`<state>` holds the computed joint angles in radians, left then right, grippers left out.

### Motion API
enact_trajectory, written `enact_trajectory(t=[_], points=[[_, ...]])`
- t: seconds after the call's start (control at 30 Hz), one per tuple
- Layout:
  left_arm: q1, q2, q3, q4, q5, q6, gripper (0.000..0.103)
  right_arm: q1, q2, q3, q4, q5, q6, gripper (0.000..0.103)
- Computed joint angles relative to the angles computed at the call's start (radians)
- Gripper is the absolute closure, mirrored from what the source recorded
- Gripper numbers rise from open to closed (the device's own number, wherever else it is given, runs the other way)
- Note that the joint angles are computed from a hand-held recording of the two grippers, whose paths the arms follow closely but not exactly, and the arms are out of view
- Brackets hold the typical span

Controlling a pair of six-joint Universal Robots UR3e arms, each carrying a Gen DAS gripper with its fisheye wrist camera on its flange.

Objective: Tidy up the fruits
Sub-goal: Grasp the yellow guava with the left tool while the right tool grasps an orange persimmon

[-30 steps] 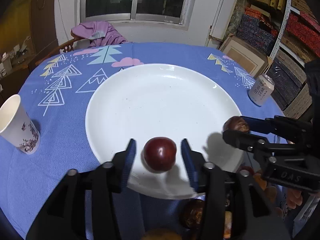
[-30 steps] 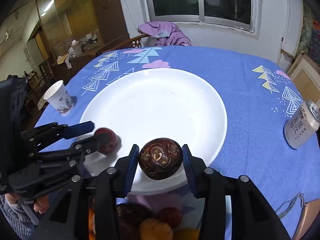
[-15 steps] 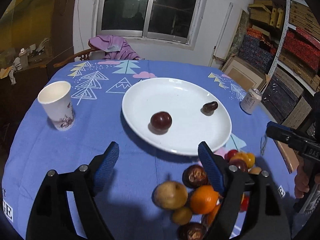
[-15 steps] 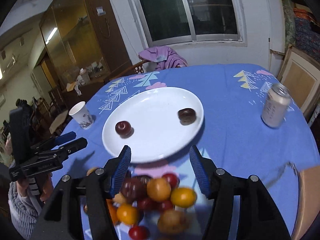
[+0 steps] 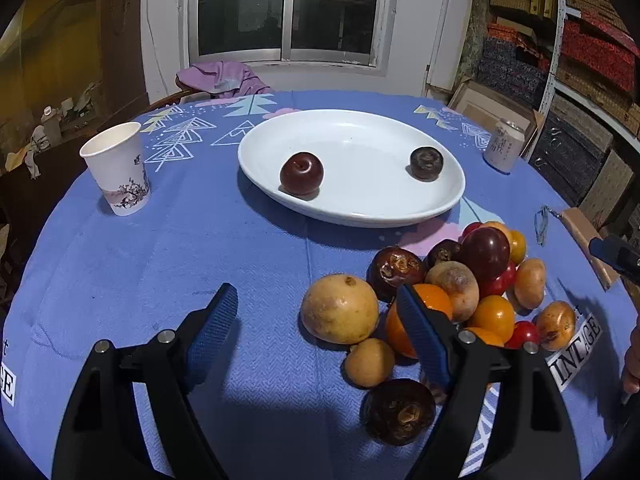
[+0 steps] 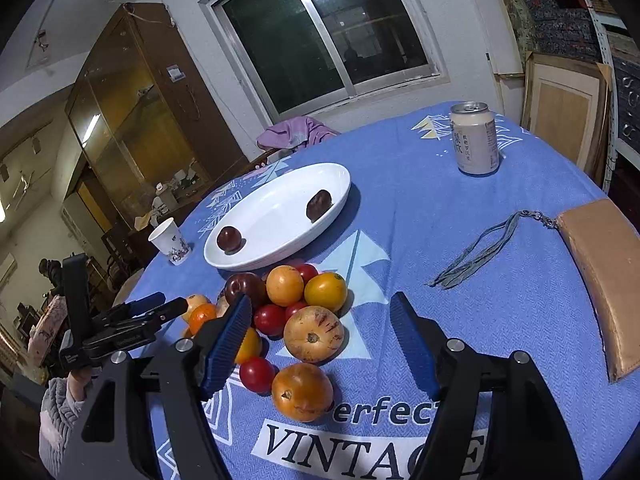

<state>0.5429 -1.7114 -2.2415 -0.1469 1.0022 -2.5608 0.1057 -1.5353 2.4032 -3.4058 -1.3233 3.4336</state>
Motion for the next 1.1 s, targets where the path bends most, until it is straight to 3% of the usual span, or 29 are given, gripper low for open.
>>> enact_trajectory(t=[0.1,0.2,0.27,0.37,0.47,0.57,0.63,0.73,0.83,1.1], points=[[-0.022,-0.039,0.007,0.049,0.029,-0.013,0.022,0.035,0.018,-0.021,0.000,-0.042,-0.007,0.025],[-0.033,-0.068,0.026,0.076,0.070,-0.024,0.015,0.035,0.012,-0.016,-0.002,-0.043,-0.006,0.025],[-0.039,-0.091,0.033,0.112,0.111,-0.022,0.004,0.033,0.011,-0.013,-0.005,-0.041,0.002,0.024],[0.008,-0.069,0.010,0.163,0.104,-0.032,0.004,0.022,0.004,-0.004,-0.011,-0.031,0.006,0.024],[0.036,-0.076,0.001,0.261,0.160,-0.089,0.005,0.018,0.000,-0.001,-0.011,-0.027,0.005,0.024],[0.121,-0.019,0.014,0.087,0.011,-0.060,0.005,0.022,0.003,-0.001,-0.013,-0.027,-0.002,0.024],[0.132,0.006,-0.001,0.048,-0.038,-0.031,0.005,0.026,0.001,0.000,-0.011,-0.031,-0.012,0.024],[0.070,-0.012,-0.044,0.169,0.029,-0.008,0.005,0.035,0.005,-0.005,-0.007,-0.038,-0.020,0.024],[0.018,-0.052,-0.016,0.155,0.081,0.000,0.005,0.044,0.011,-0.011,-0.006,-0.048,-0.025,0.024],[0.037,-0.113,0.076,0.110,0.061,-0.069,0.005,0.063,0.024,-0.028,0.011,-0.069,-0.031,0.024]])
